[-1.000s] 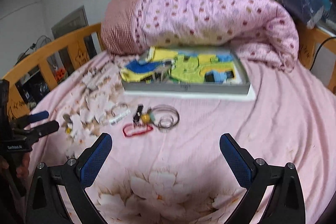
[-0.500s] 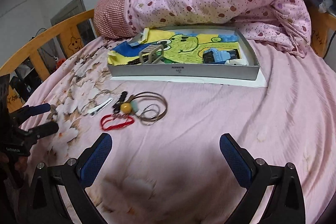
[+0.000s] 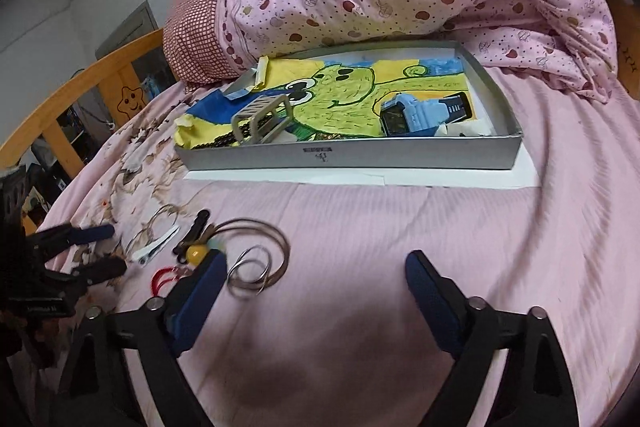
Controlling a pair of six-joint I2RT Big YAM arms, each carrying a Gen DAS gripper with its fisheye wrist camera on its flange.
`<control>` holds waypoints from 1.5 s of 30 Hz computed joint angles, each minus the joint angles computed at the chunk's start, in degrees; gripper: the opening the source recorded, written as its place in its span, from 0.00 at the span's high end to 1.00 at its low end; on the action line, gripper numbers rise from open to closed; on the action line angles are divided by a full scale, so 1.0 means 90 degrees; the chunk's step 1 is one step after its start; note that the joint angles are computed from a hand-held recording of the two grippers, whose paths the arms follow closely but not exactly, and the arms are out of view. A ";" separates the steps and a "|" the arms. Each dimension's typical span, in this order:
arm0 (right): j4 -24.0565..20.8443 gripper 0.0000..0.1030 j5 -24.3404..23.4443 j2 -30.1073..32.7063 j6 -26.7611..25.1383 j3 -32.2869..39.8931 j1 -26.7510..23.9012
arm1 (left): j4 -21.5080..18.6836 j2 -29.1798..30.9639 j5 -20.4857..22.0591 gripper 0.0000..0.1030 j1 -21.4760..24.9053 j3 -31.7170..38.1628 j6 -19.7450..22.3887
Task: Organize jewelry
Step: 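Move the left tool to the silver hoop rings while the right tool grasps the brown cord, then close the left tool on a silver hoop ring while the right tool lifts the brown cord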
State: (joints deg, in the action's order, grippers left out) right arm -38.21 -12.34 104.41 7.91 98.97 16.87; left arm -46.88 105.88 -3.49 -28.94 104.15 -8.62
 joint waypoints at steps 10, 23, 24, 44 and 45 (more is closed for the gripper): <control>-0.0588 0.47 -0.0250 0.0561 -0.0282 0.0722 0.0018 | -0.0455 0.0344 0.0197 0.46 0.0138 0.0315 0.0526; -0.1050 0.76 -0.0243 0.0822 -0.0817 0.1160 0.0153 | -0.0558 0.0661 0.0259 0.61 0.0152 0.0768 0.0657; -0.1059 0.84 -0.0263 0.0817 -0.0819 0.1154 0.0150 | -0.0572 0.0669 0.0236 0.61 0.0141 0.0786 0.0661; -0.0132 0.96 -0.0654 -0.0009 -0.0386 0.0471 0.0088 | -0.0532 0.0159 -0.0097 0.63 -0.0078 0.0386 -0.0190; -0.0077 0.96 -0.0677 -0.0064 -0.0365 0.0439 0.0085 | -0.0512 0.0119 -0.0099 0.63 -0.0097 0.0374 -0.0229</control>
State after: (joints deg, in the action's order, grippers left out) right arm -38.90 -18.43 103.83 4.63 102.91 17.64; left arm -51.49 106.95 -4.38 -29.81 107.51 -10.68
